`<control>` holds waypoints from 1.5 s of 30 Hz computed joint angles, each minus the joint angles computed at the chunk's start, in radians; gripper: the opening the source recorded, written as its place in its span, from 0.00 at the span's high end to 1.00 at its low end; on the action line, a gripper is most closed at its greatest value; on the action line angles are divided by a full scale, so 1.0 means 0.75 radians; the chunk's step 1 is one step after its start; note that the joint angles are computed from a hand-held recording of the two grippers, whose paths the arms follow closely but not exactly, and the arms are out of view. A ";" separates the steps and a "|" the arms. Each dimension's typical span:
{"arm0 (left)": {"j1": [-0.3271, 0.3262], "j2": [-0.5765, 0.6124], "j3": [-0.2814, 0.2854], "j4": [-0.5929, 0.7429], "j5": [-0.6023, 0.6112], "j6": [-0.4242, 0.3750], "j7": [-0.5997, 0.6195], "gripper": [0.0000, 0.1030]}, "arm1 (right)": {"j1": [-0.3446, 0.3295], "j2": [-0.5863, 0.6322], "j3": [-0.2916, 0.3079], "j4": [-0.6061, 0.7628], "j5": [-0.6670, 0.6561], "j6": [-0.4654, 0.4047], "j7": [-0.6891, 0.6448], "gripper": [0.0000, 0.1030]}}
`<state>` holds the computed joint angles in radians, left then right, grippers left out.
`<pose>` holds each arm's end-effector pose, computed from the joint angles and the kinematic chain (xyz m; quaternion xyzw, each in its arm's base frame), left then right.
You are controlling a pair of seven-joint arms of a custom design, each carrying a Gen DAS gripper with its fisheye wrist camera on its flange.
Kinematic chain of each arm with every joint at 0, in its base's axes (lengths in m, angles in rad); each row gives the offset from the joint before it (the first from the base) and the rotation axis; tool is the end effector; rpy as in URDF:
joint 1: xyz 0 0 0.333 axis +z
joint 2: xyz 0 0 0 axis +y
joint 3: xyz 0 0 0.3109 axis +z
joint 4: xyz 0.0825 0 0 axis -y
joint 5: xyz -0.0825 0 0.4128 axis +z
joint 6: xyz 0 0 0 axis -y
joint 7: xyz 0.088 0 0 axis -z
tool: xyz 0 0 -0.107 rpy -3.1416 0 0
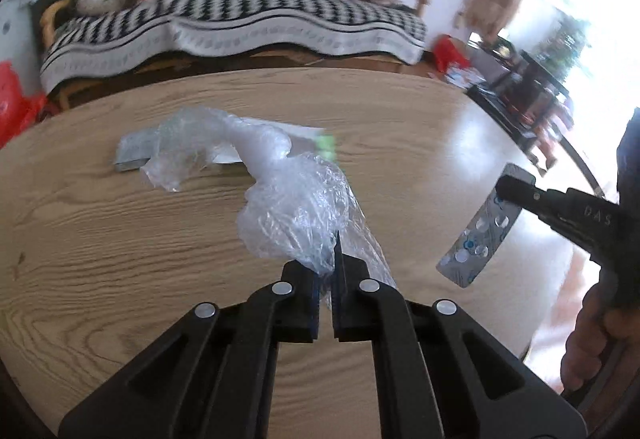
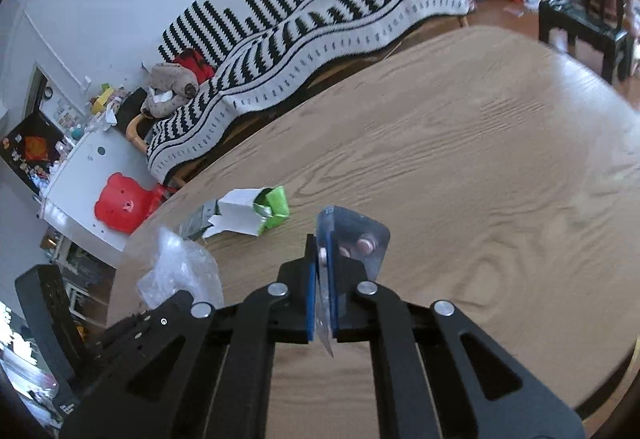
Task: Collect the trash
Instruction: 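Carry plastic bag and blister pack over the bin and open both tools to drop them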
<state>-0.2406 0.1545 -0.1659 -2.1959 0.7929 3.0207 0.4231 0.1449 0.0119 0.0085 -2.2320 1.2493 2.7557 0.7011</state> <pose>0.5316 -0.2847 0.3536 -0.6614 0.6647 -0.3072 0.1622 0.5712 0.0487 0.3778 -0.6288 0.6632 -0.0418 0.4037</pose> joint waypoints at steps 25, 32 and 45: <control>-0.307 0.550 -0.306 0.579 -0.273 -0.048 0.659 0.97 | -0.395 -0.442 -0.321 -0.536 -0.464 0.034 0.034 0.94; -0.374 0.687 -0.347 0.711 -0.368 -0.111 0.855 0.97 | -0.493 -0.390 -0.361 -0.541 -0.515 -0.029 0.022 0.94; -0.446 0.787 -0.321 0.847 -0.475 -0.199 0.976 0.97 | -0.541 -0.349 -0.338 -0.520 -0.546 -0.079 0.036 0.94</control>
<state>-0.5750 0.7448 -0.4069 -1.5604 0.4363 2.8712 1.1550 -0.2607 -0.2497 -0.2447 -2.6219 0.8394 2.6966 0.7281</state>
